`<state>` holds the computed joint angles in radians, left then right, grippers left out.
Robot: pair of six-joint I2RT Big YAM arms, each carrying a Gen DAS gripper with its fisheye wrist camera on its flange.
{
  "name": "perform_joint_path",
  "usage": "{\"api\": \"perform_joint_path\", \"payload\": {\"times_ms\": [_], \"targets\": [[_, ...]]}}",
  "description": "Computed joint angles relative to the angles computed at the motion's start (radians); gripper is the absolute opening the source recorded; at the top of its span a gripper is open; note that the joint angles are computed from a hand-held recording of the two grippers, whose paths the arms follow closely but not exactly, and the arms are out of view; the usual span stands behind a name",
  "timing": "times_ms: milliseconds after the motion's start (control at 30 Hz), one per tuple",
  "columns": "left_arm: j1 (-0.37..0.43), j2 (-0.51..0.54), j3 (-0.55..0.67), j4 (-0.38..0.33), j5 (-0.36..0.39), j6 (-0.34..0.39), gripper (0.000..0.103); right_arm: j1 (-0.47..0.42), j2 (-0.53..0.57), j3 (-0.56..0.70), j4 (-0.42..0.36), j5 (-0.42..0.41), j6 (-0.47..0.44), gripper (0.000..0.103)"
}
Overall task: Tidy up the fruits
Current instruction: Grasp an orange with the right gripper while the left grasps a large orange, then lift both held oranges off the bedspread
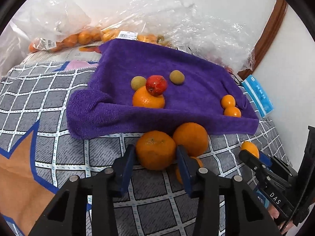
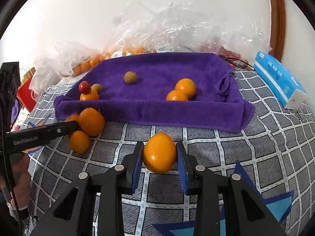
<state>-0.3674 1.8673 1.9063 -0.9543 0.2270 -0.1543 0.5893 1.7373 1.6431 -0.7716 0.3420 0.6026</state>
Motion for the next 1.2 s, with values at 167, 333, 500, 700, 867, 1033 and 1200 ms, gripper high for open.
{"api": "perform_joint_path", "payload": {"times_ms": [167, 333, 500, 700, 867, 1033, 1200], "targets": [[0.011, -0.042, -0.039, 0.003, -0.033, 0.014, 0.04, -0.002, 0.001, 0.0, 0.0, -0.004, 0.002, 0.033], [0.021, -0.069, -0.08, 0.002, -0.08, 0.039, 0.041, 0.0, 0.014, 0.017, -0.016, -0.008, -0.009, 0.033], [0.012, -0.055, -0.085, 0.036, -0.12, 0.04, 0.045, 0.004, 0.015, 0.017, -0.009, -0.007, -0.018, 0.033], [0.025, -0.067, -0.13, 0.126, -0.085, -0.017, 0.041, -0.001, 0.009, 0.007, 0.007, -0.035, -0.019, 0.033], [0.063, -0.098, -0.193, 0.228, 0.008, -0.121, 0.04, -0.004, 0.005, 0.0, 0.019, -0.044, -0.016, 0.033], [0.048, -0.123, -0.227, 0.284, -0.009, -0.087, 0.041, -0.005, 0.002, -0.004, 0.02, -0.037, -0.007, 0.033], [0.043, -0.133, -0.235, 0.295, -0.04, -0.082, 0.041, 0.0, -0.002, -0.007, 0.026, -0.023, -0.012, 0.033]]}}
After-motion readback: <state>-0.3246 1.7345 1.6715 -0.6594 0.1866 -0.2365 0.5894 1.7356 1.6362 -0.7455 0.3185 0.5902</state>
